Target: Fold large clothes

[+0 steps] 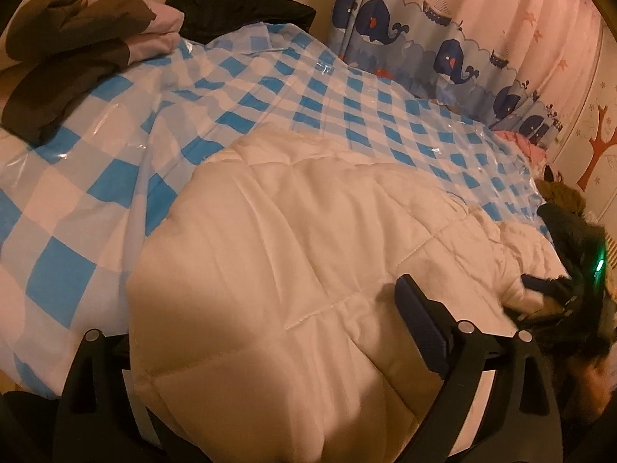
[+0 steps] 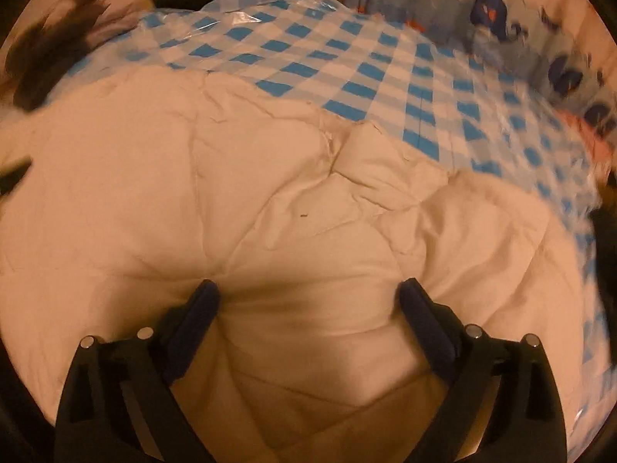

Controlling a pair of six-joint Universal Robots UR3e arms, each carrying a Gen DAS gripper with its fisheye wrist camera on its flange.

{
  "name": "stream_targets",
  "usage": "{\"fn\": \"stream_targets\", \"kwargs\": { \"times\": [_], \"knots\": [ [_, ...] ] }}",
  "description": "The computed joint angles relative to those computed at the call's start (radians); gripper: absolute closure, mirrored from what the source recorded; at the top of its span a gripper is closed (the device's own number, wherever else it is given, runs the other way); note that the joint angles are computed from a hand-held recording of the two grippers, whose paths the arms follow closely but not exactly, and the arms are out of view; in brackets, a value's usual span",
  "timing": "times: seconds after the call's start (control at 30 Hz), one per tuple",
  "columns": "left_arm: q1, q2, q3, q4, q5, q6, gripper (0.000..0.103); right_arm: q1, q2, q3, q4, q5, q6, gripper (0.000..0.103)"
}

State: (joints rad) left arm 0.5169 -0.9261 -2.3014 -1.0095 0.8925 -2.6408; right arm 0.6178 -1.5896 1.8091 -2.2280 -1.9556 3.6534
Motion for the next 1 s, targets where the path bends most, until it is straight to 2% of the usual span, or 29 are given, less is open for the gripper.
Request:
{"fn": "stream_targets", "kwargs": {
  "times": [0.07, 0.2, 0.23, 0.3, 0.37, 0.43, 0.5, 0.57, 0.63, 0.67, 0.77, 0.83, 0.93, 1.0],
  "knots": [
    [0.021, 0.007, 0.001, -0.03, -0.018, 0.019, 0.016, 0.077, -0.02, -0.026, 0.027, -0.066, 0.056, 0.012],
    [0.027, 0.02, -0.016, -0.024, -0.028, 0.024, 0.015, 0.281, 0.036, -0.104, 0.177, -0.199, 0.213, 0.012],
    [0.027, 0.021, -0.017, -0.024, -0.03, 0.024, 0.015, 0.3, 0.062, -0.101, 0.194, -0.208, 0.236, 0.012],
    [0.024, 0.024, -0.02, -0.024, -0.031, 0.02, 0.015, 0.308, 0.091, -0.055, 0.133, -0.215, 0.252, 0.011],
    [0.001, 0.019, -0.027, 0.02, -0.009, -0.01, 0.015, 0.279, 0.075, -0.075, 0.151, -0.177, 0.242, 0.01],
    [0.007, 0.018, -0.027, 0.021, -0.013, -0.012, 0.015, 0.301, 0.047, -0.077, 0.135, -0.201, 0.238, 0.01],
    [0.01, 0.015, -0.026, 0.021, -0.015, -0.017, 0.015, 0.351, 0.046, -0.092, 0.154, -0.251, 0.249, 0.01],
    [0.01, 0.018, -0.032, 0.033, -0.014, -0.015, 0.015, 0.364, 0.086, -0.109, 0.211, -0.222, 0.249, 0.01],
    [0.009, 0.029, -0.037, 0.028, -0.016, -0.007, 0.015, 0.358, 0.092, -0.086, 0.183, -0.206, 0.22, 0.01],
    [0.004, 0.038, -0.045, 0.043, -0.007, -0.009, 0.015, 0.325, 0.044, -0.06, 0.123, -0.172, 0.183, 0.01],
    [0.014, 0.046, -0.049, 0.041, -0.012, 0.006, 0.014, 0.277, 0.0, -0.083, 0.014, -0.223, 0.142, 0.01],
    [0.011, 0.049, -0.051, 0.047, -0.008, 0.002, 0.014, 0.195, 0.09, -0.234, 0.07, -0.253, 0.059, 0.01],
    [0.022, 0.053, -0.054, 0.044, -0.012, 0.014, 0.014, 0.062, 0.266, -0.4, 0.032, -0.236, -0.072, 0.007],
    [0.027, 0.06, -0.055, 0.037, -0.015, 0.021, 0.014, -0.013, 0.38, -0.501, 0.054, -0.193, -0.089, 0.007]
  ]
}}
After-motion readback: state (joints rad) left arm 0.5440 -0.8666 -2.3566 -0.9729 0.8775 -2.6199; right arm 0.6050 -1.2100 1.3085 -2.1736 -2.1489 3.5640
